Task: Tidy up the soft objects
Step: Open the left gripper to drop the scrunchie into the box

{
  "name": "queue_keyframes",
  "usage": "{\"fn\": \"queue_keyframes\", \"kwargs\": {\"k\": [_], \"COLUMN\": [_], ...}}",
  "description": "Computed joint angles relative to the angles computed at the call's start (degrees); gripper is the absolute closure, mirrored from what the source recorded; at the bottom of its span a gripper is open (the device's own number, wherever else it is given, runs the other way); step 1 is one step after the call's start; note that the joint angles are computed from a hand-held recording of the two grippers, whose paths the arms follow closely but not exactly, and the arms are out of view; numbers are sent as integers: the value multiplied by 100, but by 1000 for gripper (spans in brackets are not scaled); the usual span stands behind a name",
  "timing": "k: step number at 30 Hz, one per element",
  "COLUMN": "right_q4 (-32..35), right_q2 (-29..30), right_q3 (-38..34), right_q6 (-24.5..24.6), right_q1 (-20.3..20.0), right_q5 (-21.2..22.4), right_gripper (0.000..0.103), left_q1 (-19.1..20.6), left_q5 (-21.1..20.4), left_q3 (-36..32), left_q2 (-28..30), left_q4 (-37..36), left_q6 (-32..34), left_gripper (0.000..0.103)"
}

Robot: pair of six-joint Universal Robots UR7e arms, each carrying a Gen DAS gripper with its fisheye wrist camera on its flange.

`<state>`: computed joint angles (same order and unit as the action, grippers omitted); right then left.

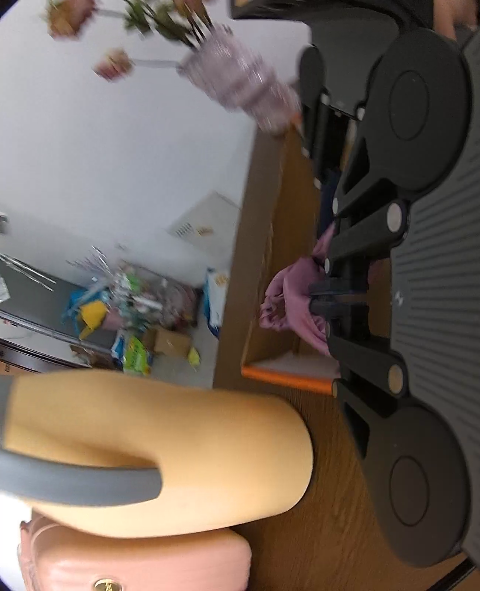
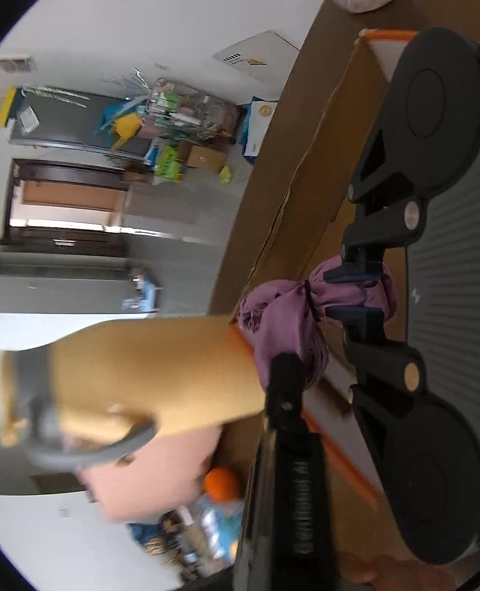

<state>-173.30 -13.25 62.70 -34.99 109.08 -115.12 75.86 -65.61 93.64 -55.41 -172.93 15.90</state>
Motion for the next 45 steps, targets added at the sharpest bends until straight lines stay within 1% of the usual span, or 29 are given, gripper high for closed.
{"fn": "queue_keyframes", "kwargs": {"k": [1, 2, 3, 4, 6, 8, 9, 10, 11, 12, 14, 15, 16, 18, 19, 21, 23, 25, 26, 27, 28, 29, 34, 36, 38, 41, 43, 45], "right_q4": [112, 195, 298, 334, 259, 127, -5, -149, -377, -526, -803, -1020, -1296, -1771, -2038, -2548, -3021, -3495, -3751, -3990, -4202, -4299, -5520, -6024, -6560, -7402, -8028, -8500], "right_q2": [181, 375, 495, 562, 533, 435, 348, 259, 70, -82, -411, -587, -785, -1140, -1338, -1718, -2034, -2279, -2367, -2462, -2554, -2547, -2641, -2560, -2457, -2219, -2010, -1795], "right_q3": [-289, -594, -802, -921, -895, -743, -591, -440, -117, 127, 621, 925, 1279, 1882, 2230, 2890, 3453, 3939, 4156, 4380, 4597, 4611, 5364, 5572, 5793, 6100, 6331, 6524], "right_q6": [-102, -173, -160, -109, -15, 5, -35, -59, -86, -61, -59, -76, -118, -192, -193, -113, 16, 73, 104, 154, 207, 225, 165, 110, 54, 33, 41, 117], "right_q1": [-14, -31, -33, -34, -39, -7, 10, 45, 24, 46, 76, 94, 105, 131, 154, 145, 161, 213, 247, 278, 308, 321, 580, 664, 738, 870, 950, 1065], "right_q5": [-78, -184, -264, -303, -200, -209, -234, -287, -301, -330, -364, -385, -407, -485, -541, -546, -593, -716, -737, -720, -687, -657, -638, -595, -569, -648, -643, -732], "right_gripper": [79, 75, 70, 68, 66, 62, 60, 58, 58, 57, 51, 44, 41, 40, 37, 30, 30, 29, 27, 25, 23, 23, 19, 18, 18, 17, 16, 15], "left_q1": [32, 54, 70, 102, 131, 88, 47, -6, -64, -131, -294, -381, -472, -652, -747, -941, -1148, -1370, -1481, -1592, -1663, -1765, -2154, -2314, -2536, -2896, -3171, -3539], "left_q5": [101, 153, 141, 89, 17, 35, 74, 132, 181, 235, 417, 534, 638, 831, 915, 1030, 1119, 1238, 1343, 1422, 1475, 1572, 1784, 1849, 2020, 2247, 2502, 2873], "left_q3": [-111, -172, -195, -196, -91, 91, 168, 291, 484, 605, 1102, 1290, 1480, 1855, 2077, 2473, 2855, 3217, 3365, 3559, 3677, 3826, 4519, 4819, 5143, 5748, 6150, 6621], "left_q2": [74, 102, 100, 75, -38, -202, -281, -388, -537, -606, -911, -1052, -1199, -1445, -1569, -1807, -2055, -2223, -2251, -2270, -2279, -2321, -2684, -2878, -3011, -3260, -3419, -3641], "left_q4": [65, 117, 148, 160, 124, 96, 93, 52, -60, -202, -676, -774, -866, -1192, -1463, -1907, -2202, -2604, -2884, -3281, -3504, -3685, -4277, -4487, -4818, -5343, -5579, -5689], "left_q6": [18, 28, 48, 71, 127, 189, 220, 250, 303, 364, 765, 980, 1157, 1410, 1550, 1765, 1876, 1916, 1941, 2023, 2095, 2169, 2101, 2045, 2050, 1967, 1909, 1739], "left_gripper": [99, 98, 97, 97, 97, 96, 92, 86, 66, 54, 52, 50, 47, 36, 33, 24, 21, 10, 1, 1, 1, 1, 0, 0, 0, 0, 0, 0]}}
